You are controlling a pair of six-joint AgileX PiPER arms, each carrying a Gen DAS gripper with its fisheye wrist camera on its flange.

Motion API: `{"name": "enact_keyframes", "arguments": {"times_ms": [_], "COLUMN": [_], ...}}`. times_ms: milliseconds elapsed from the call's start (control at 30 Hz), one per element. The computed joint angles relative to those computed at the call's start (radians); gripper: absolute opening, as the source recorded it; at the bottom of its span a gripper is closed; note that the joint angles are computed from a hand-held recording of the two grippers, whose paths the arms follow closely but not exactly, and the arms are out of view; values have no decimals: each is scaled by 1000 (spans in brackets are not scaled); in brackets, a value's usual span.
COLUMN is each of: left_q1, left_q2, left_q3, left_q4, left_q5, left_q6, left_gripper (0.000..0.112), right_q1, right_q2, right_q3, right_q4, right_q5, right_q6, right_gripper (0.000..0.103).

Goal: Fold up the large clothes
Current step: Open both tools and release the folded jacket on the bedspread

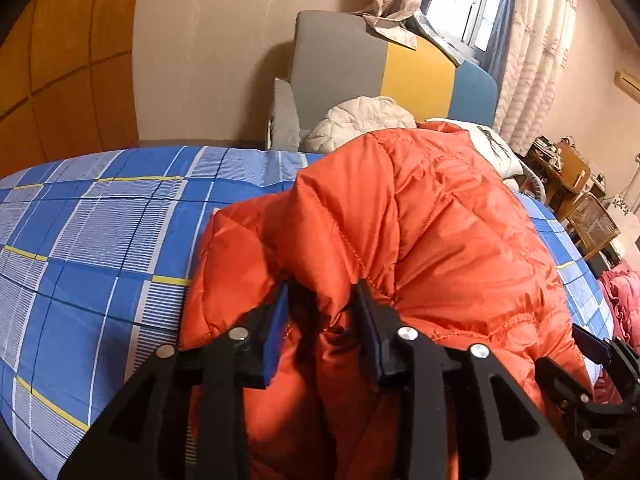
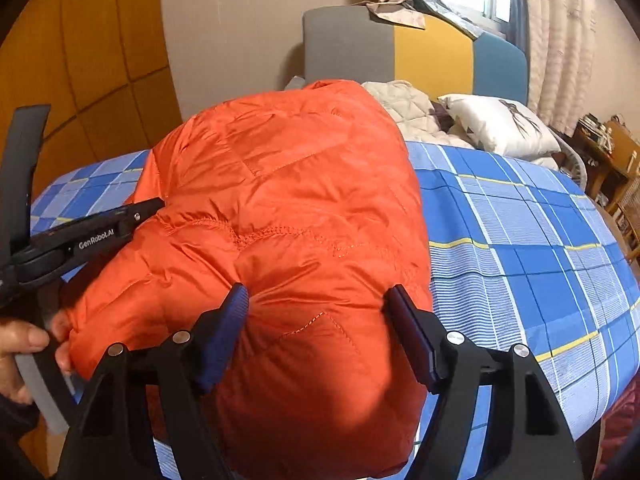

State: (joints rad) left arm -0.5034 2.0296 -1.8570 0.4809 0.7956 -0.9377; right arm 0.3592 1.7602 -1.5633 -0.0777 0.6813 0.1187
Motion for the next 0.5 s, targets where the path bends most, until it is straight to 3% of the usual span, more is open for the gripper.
{"name": "enact_keyframes", "arguments": {"times_ms": [333, 500], "left_q1": [-46, -59], "left_q2": [9, -32], "left_q3": [-25, 17], "left_q4": [107, 130], "left_q5": [73, 82], "left_q6": [-56, -96], "left_gripper": [40, 54], "right_q1": [46, 65], "right_q2": [-17, -42], "right_q3": [27, 23], "right_q4": [-175, -224], "right_q5": [-13, 23], "right_q6": [172, 221], "right_gripper": [77, 77]}}
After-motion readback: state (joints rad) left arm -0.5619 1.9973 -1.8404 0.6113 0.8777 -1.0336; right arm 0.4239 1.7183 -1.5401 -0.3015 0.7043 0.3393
